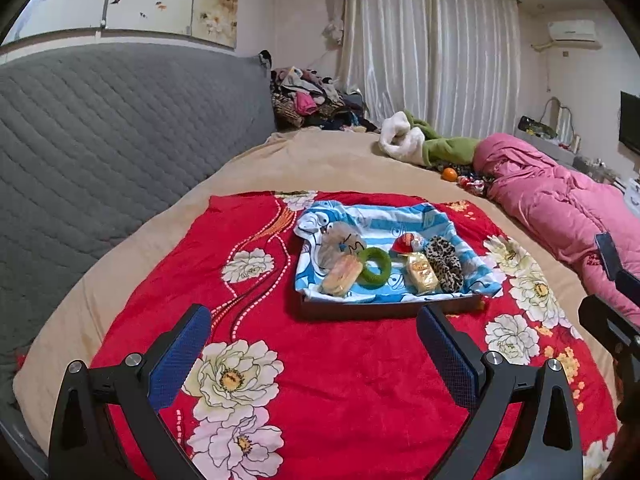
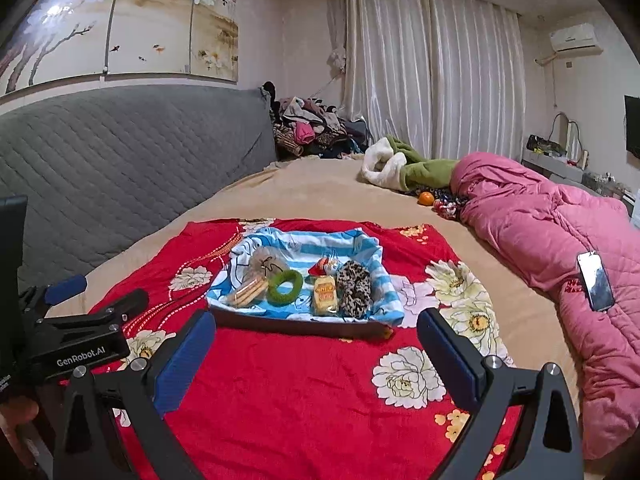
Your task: Organize objects
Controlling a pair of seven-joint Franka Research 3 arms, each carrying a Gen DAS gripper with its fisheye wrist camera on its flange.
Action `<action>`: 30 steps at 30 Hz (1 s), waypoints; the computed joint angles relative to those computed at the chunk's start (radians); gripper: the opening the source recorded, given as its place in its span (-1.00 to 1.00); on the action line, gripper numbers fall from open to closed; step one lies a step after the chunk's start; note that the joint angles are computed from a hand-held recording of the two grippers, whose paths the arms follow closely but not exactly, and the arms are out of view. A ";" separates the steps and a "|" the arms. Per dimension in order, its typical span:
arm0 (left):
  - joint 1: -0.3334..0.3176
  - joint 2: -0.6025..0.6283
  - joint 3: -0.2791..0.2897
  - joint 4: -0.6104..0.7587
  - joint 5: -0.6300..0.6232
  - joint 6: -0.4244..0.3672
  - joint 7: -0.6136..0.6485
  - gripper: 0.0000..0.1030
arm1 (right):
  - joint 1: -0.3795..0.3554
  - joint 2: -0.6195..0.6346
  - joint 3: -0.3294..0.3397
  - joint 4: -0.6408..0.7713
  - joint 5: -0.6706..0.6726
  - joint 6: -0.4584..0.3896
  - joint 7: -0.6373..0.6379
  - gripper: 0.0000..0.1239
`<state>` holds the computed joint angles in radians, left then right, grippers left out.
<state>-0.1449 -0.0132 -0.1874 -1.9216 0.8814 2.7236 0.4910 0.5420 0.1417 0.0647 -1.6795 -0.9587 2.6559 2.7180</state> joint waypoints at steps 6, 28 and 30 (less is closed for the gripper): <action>-0.004 0.018 0.002 0.003 0.023 -0.006 -0.018 0.99 | -0.001 0.004 -0.003 -0.015 0.002 0.005 0.004 0.64; -0.039 0.113 0.029 0.009 0.009 -0.029 -0.007 0.99 | -0.010 0.037 -0.032 -0.072 0.074 0.060 -0.007 0.64; -0.043 0.123 0.032 0.011 0.001 -0.031 -0.004 0.99 | -0.007 0.040 -0.036 -0.079 0.073 0.065 0.001 0.64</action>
<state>-0.1875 0.1099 -0.1558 -1.9108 0.8822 2.6927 0.4871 0.5346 0.1817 0.0282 -1.7590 -0.8860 2.7204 2.7194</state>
